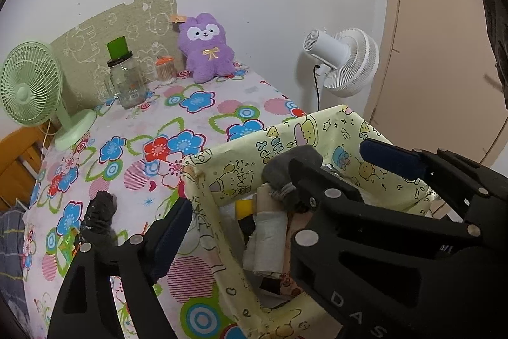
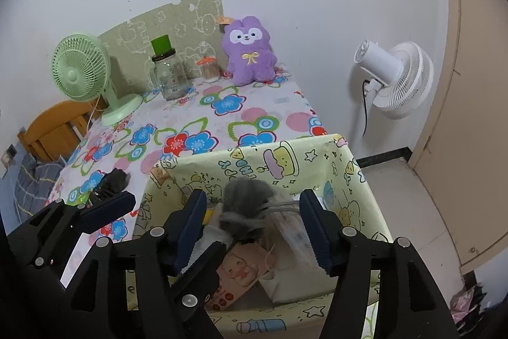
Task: Organize soft objects
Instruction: 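Open the left tool to drop the white cloth while the right tool releases the grey pouch into the box, then withdraw both open tools from the box back over the table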
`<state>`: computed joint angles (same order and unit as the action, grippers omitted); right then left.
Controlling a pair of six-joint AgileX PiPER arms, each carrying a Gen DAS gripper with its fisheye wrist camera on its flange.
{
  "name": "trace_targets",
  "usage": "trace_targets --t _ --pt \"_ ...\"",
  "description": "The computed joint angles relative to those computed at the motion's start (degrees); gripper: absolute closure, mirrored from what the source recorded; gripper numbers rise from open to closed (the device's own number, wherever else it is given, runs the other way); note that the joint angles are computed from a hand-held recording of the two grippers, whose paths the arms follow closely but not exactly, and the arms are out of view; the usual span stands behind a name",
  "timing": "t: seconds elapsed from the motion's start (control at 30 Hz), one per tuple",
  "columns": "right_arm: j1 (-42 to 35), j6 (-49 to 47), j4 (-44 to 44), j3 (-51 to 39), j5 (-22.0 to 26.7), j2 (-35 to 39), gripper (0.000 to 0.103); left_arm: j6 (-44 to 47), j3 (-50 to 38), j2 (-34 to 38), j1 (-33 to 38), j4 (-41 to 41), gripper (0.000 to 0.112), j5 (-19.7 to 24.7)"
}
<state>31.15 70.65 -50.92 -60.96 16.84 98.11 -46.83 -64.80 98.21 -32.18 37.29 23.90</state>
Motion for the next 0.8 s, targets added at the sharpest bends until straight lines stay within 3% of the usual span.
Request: trace_targets --t 0.2,0.37,0.8 --pt "2.4 3.2 -3.1 -0.4 2.6 -1.4 0.035 -3.1 2.0 -3.0 -0.1 3.7 0.024 0.7" --pt "5.2 10.1 -9.5 -0.1 5.1 -2.7 0.028 -6.6 4.8 -6.3 -0.2 7.6 0.022 0.8" --pt "11.9 14.3 -12.3 -1.9 10.6 -4.1 0.014 -9.3 10.2 -13.7 1.9 10.4 0.020 0.8"
